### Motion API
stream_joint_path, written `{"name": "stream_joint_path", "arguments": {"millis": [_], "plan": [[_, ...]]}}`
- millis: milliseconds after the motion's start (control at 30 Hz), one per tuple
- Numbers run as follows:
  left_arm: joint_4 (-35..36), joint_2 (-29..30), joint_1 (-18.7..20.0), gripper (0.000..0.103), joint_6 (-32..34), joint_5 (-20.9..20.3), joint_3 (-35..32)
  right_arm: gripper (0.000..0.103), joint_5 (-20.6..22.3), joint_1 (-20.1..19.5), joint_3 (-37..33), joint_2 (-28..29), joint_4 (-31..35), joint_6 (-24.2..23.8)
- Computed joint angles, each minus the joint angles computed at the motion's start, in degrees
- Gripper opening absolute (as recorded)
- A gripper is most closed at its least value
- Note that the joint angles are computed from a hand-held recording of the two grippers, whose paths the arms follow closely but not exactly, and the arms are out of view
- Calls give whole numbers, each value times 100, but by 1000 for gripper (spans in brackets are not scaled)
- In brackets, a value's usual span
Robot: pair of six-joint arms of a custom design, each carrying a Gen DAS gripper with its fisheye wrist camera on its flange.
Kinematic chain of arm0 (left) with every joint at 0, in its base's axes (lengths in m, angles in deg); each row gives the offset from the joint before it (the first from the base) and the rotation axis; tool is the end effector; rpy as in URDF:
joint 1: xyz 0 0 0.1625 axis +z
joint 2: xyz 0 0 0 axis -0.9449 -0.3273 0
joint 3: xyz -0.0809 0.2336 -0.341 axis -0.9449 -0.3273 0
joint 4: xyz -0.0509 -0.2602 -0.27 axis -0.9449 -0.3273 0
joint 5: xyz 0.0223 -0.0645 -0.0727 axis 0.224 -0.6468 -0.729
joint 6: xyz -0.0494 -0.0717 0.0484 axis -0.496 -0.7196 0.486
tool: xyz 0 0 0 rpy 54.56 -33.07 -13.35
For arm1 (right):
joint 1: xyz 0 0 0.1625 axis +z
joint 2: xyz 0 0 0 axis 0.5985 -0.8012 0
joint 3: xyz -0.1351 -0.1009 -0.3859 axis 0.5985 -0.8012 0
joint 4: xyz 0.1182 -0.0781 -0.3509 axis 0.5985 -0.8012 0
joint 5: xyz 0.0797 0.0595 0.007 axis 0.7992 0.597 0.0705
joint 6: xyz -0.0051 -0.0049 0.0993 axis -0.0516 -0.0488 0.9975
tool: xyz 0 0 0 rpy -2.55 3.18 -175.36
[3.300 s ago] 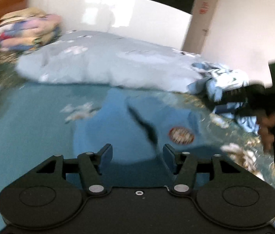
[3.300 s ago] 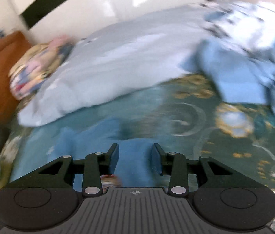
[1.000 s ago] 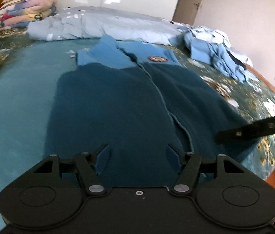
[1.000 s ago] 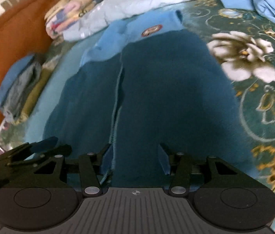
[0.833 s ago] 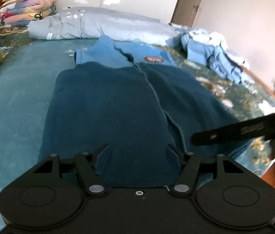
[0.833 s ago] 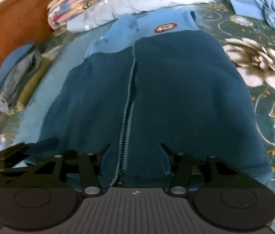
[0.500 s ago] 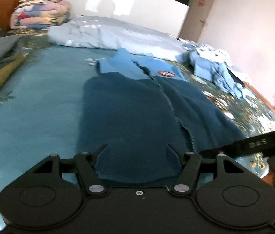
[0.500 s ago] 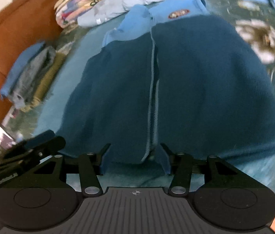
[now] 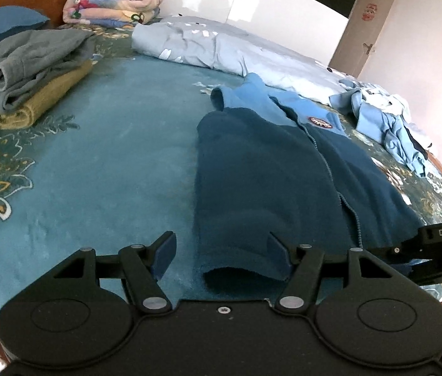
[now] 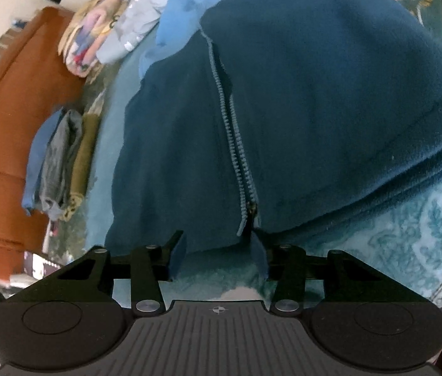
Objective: Fold clothes
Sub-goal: 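Lower the jacket flat onto the blanket and open both grippers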
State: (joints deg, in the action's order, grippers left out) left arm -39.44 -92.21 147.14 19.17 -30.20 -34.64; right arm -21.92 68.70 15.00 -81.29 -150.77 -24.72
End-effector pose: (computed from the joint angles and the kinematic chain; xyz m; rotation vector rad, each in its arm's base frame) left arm -0.0414 -0.8350 0.3749 0.7946 2.6204 -0.7775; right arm 0.3182 -0.7867 0.0624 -0.6028 -2.8139 1.0000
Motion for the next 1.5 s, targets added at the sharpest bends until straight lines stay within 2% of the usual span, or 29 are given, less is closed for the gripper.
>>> {"name": "stream_joint_path", "arguments": {"millis": [133,233,267,300,500,667,833,933,1067,1200,1267,1367,1500], "plan": [[-47,8,-14,62,-6,16,-7,39,78,-47,-169,135,-135,121],[-93,-9,-23,62,-1,11,23,25,122,-65,-215,199,-253,174],[-97,-16,-26,62,1,9,30,12,200,-77,-177,197,-358,182],[-103,-20,-27,62,2,18,37,9,242,-81,-126,184,-445,191],[-68,-9,-25,63,-26,23,15,7,-96,12,187,16,-558,114],[22,35,-40,63,29,-36,-60,7,-248,0,-15,67,-53,278],[30,80,-57,63,76,-65,-145,7,-198,-26,-31,56,61,327],[37,134,-64,63,77,-88,-245,11,-165,1,-50,-25,208,260],[79,202,-75,63,112,-113,-366,28,-320,82,-19,-166,252,-130],[73,255,-83,63,88,-111,-457,30,-668,161,-19,-282,184,-418],[82,307,-84,63,69,-120,-549,35,-842,175,-18,-340,71,-475],[133,429,-87,64,53,-147,-764,35,-1045,185,-79,-388,-68,-630],[353,663,-89,64,33,-205,-1219,39,-1273,178,-381,-358,76,-953]]}}
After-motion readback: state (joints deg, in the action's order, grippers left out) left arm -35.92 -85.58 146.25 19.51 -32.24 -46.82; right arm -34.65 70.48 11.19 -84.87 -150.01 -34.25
